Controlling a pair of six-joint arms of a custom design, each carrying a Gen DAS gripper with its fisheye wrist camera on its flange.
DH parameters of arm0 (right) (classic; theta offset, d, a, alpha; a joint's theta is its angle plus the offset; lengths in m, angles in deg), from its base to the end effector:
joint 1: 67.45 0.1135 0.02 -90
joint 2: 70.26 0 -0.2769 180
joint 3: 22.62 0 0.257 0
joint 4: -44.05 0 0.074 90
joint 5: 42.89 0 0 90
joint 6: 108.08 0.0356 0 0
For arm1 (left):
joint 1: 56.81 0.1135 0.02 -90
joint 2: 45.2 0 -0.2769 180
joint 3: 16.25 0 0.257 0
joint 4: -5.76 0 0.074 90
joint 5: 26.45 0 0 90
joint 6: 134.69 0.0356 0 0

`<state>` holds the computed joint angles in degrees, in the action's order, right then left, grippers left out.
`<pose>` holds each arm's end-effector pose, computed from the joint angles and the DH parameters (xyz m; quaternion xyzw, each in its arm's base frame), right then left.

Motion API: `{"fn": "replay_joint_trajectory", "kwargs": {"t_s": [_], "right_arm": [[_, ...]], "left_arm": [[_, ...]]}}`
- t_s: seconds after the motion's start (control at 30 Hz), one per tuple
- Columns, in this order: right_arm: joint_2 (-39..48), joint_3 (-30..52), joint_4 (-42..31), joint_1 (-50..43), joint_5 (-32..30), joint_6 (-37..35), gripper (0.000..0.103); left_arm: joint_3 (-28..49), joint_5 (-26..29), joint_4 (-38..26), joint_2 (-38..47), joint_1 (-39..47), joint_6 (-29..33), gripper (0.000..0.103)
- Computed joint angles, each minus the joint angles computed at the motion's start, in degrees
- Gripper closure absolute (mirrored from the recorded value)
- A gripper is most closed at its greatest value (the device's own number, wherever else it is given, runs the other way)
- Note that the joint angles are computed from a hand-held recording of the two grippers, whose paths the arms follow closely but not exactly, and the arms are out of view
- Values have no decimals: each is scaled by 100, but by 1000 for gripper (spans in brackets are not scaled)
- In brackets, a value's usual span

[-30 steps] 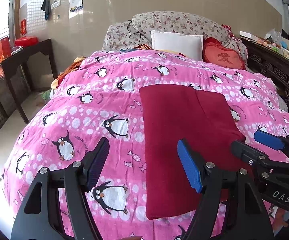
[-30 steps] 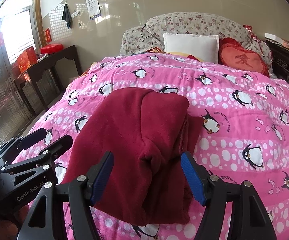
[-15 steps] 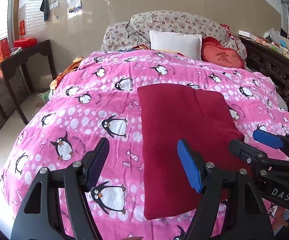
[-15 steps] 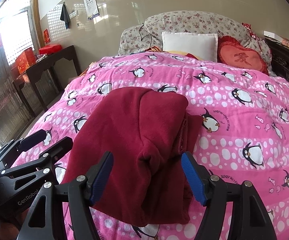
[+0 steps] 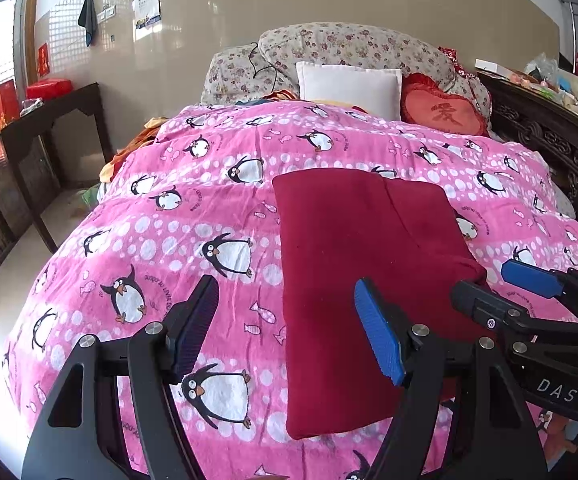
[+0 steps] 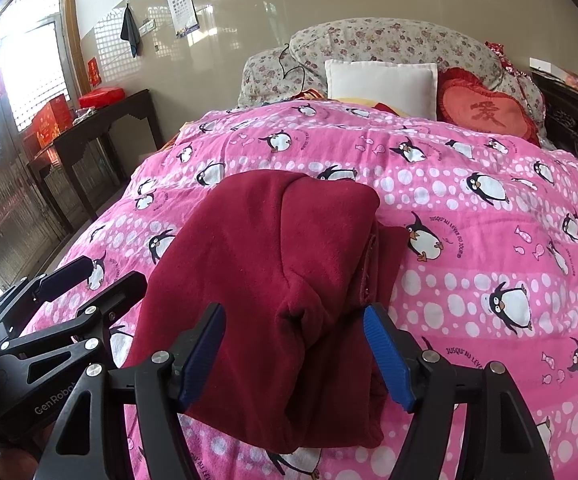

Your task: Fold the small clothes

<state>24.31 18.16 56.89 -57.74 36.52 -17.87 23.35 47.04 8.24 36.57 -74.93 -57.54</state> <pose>0.2711 0.0530 0.1107 -0.1132 0.8996 0.1194 0.4045 0.2446 -0.0694 0.1460 -0.0198 0.8976 0.0129 0.4401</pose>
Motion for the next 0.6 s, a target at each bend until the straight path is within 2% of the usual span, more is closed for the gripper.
{"fn": "replay_joint_trajectory", "kwargs": {"t_s": [0.6], "right_arm": [[76, 76, -44, 26, 12, -6, 33]], "left_arm": [[73, 22, -68, 34, -33, -14, 32]]}}
